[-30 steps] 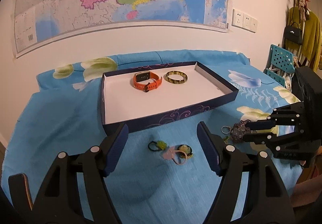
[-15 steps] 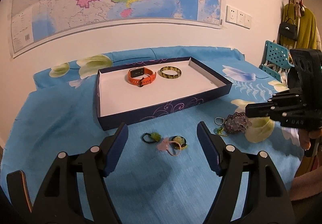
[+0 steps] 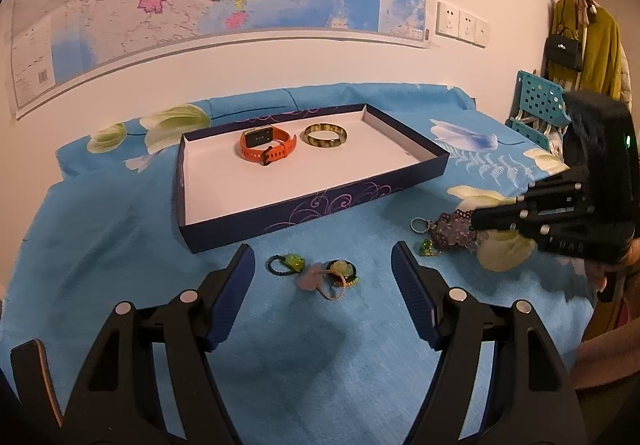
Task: Organize jewelry
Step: 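Lift both tools out of the tray toward the remaining jewelry, then grasp the clear crystal bracelet with the right tool while the left tool grasps the pink hair clip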
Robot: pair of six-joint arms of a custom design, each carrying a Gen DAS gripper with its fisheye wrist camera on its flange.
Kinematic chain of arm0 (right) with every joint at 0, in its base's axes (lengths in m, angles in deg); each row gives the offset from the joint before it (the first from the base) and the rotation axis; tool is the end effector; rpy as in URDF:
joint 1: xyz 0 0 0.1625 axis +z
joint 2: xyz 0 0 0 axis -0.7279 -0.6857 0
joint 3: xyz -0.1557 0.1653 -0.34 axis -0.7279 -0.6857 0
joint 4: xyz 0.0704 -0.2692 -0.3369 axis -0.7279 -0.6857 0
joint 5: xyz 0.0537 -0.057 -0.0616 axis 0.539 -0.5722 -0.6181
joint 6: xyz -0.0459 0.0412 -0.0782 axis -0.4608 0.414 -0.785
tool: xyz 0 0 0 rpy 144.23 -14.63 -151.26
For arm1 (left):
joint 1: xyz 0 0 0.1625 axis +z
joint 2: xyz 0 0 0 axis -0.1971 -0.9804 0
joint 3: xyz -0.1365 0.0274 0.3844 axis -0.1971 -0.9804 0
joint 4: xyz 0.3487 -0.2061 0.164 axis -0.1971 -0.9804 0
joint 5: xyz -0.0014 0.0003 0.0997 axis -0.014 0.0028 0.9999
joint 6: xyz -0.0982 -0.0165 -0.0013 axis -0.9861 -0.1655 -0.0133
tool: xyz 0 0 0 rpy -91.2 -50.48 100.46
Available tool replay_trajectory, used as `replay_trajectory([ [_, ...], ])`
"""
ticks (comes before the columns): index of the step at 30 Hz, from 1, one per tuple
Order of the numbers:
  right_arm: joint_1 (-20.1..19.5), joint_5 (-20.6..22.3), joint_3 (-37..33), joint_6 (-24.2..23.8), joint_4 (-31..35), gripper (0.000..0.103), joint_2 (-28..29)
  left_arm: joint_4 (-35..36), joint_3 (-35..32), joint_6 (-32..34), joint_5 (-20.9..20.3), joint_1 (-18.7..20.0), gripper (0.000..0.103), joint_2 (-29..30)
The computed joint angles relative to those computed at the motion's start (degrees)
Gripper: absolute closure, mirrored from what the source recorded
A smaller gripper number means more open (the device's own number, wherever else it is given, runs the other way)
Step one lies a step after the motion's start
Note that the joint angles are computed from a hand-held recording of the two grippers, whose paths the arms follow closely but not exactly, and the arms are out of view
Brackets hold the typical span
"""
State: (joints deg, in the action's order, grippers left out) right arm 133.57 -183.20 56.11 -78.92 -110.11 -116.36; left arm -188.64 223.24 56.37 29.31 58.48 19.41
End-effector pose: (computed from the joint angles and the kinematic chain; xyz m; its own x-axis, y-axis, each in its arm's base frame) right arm 0.0945 -0.5159 0.0984 -0.5568 -0.6938 0.4568 -0.8200 0.5471 -0.1685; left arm -0.1235 -0.4413 0.0691 -0.7123 0.1691 -0.6812 0.6287 0.5851 -0.5121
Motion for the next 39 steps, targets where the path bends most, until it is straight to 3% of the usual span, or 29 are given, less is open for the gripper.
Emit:
replay_trajectory([
  [7, -0.6, 3.3, 0.1, 1.6, 2.0, 0.103, -1.7, 6.6, -0.8, -2.4, -3.2, 1.8, 0.038, -1.7],
  [9, -0.5, 1.8, -0.7, 2.0, 3.4, 0.096, -1.1, 9.2, -1.4, -3.6, -4.1, 2.5, 0.04, -2.3],
  [11, -0.1, 0.3, -0.2, 0.5, 1.4, 0.08, 0.0, 11.7, -1.9, -4.9, -5.1, 3.3, 0.041, -2.8],
  [17, 0.7, -2.9, -1.5, 0.4, -0.7, 0.076, 3.2, 17.8, -3.3, -8.1, -7.2, 5.2, 0.044, -3.8],
  [19, 1.0, -3.5, -1.8, 0.1, -1.3, 0.078, 3.6, 19.3, -3.7, -8.7, -7.5, 5.6, 0.046, -4.0],
  [23, 1.0, -3.6, -1.5, -1.0, -2.4, 0.095, 3.7, 22.6, -4.8, -10.0, -8.9, 6.8, 0.048, -4.2],
  [29, 0.1, -0.7, -1.2, 1.7, -0.4, 0.095, 1.6, 22.3, -4.8, -9.6, -8.8, 6.7, 0.049, -4.1],
  [35, -1.0, 5.5, -1.0, 5.3, 3.9, 0.095, -2.5, 22.5, -4.8, -9.4, -8.8, 6.7, 0.05, -4.2],
  [39, -1.0, 8.0, -0.6, 5.9, 4.3, 0.095, -4.2, 23.0, -5.3, -9.2, -8.2, 6.7, 0.057, -4.0],
])
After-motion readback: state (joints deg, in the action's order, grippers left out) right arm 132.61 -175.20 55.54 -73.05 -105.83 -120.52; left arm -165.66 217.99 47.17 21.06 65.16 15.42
